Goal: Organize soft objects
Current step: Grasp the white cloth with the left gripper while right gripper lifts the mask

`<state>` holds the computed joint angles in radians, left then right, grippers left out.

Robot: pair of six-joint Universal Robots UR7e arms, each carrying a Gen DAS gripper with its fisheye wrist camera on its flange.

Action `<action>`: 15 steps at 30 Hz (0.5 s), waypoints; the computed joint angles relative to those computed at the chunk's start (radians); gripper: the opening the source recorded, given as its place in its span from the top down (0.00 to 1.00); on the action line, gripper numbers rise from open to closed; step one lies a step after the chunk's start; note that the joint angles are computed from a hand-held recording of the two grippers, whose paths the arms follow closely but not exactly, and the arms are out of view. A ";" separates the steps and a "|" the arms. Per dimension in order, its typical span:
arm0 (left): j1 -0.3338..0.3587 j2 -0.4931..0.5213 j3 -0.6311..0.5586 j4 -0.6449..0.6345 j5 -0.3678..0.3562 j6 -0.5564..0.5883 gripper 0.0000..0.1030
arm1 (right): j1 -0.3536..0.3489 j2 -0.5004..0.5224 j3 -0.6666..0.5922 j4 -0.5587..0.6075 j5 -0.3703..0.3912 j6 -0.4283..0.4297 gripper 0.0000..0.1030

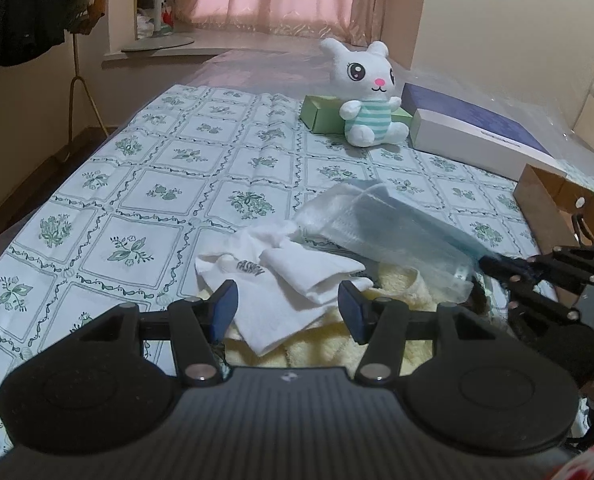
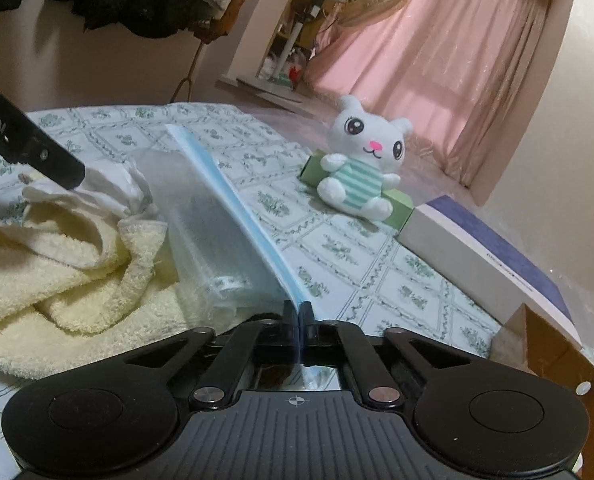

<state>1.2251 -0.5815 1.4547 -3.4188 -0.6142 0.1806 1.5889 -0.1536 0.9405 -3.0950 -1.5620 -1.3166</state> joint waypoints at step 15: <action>0.044 0.055 -0.125 0.101 -0.022 0.003 0.66 | -0.003 -0.090 -0.059 0.217 0.102 0.466 1.00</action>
